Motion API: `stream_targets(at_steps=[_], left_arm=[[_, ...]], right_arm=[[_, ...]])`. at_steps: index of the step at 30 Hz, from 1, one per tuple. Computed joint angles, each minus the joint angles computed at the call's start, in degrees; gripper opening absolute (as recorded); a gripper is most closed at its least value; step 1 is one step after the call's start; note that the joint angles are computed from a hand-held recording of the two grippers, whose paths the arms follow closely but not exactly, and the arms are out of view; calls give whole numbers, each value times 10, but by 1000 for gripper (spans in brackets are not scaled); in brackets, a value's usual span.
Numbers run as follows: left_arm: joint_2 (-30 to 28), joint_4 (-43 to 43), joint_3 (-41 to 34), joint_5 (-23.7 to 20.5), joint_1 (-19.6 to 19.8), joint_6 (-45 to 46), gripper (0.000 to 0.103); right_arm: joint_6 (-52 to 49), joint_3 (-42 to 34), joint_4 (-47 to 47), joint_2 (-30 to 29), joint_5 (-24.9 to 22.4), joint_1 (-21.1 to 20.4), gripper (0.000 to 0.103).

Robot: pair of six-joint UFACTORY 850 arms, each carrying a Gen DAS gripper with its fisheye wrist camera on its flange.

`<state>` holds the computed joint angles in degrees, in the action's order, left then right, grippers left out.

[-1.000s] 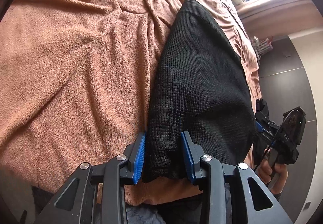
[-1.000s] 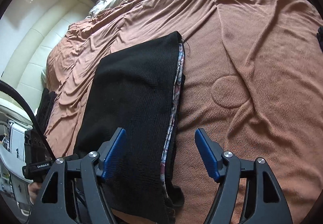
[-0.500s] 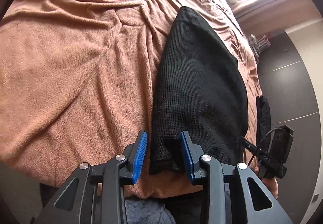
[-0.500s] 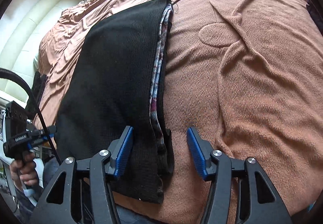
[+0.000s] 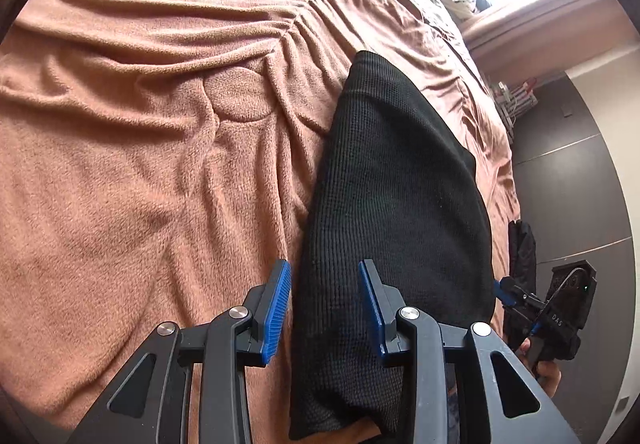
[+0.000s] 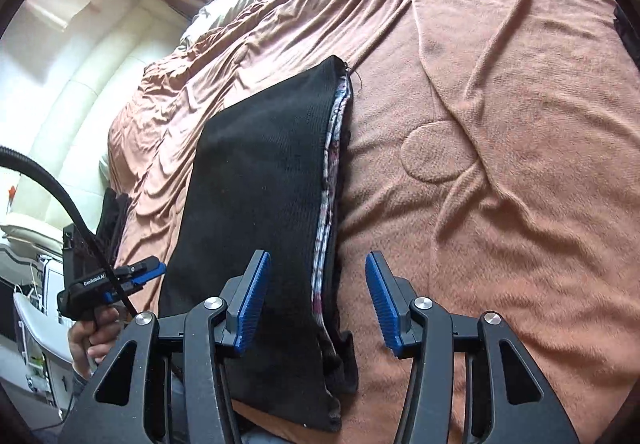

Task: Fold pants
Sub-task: 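Close the right gripper on the shorts' end while the left gripper holds it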

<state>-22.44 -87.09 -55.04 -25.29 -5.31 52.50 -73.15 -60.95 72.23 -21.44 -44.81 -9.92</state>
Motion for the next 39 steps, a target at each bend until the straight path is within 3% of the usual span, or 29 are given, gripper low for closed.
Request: stream_targets(at_steps=[7, 10, 19, 21, 22, 25, 27, 30, 31, 33, 35, 39], left_arm=[[-43, 19, -49, -5, -4, -20, 37], [-61, 39, -70, -4, -5, -36, 37], [-96, 34, -102, -14, 1, -39, 37], [-95, 33, -103, -18, 1, -34, 37], [-95, 28, -104, -24, 1, -28, 37], [-89, -18, -99, -36, 3, 22, 37], [-84, -39, -96, -39, 3, 47, 37], [-84, -41, -98, -39, 4, 50, 37], [-86, -24, -102, -34, 3, 33, 37], [-93, 2, -107, -32, 4, 6, 37], [-99, 5, -110, -41, 8, 1, 37], [-116, -18, -113, -68, 14, 20, 37]], right_arm=[[23, -62, 1, -58, -1, 20, 54], [16, -68, 13, -68, 6, 23, 65], [26, -86, 17, -89, 3, 34, 65], [15, -85, 24, -88, -8, 34, 54], [16, -87, 23, -90, -20, 35, 41], [-7, -75, 30, -74, 4, 37, 34], [-19, -69, 42, -68, -1, 32, 28], [-18, -69, 37, -68, -10, 24, 28], [-5, -74, 22, -73, -12, 22, 29], [27, -86, -8, -85, -20, 20, 42], [49, -98, -25, -96, -35, 20, 62], [51, -122, -18, -122, -77, 20, 62]])
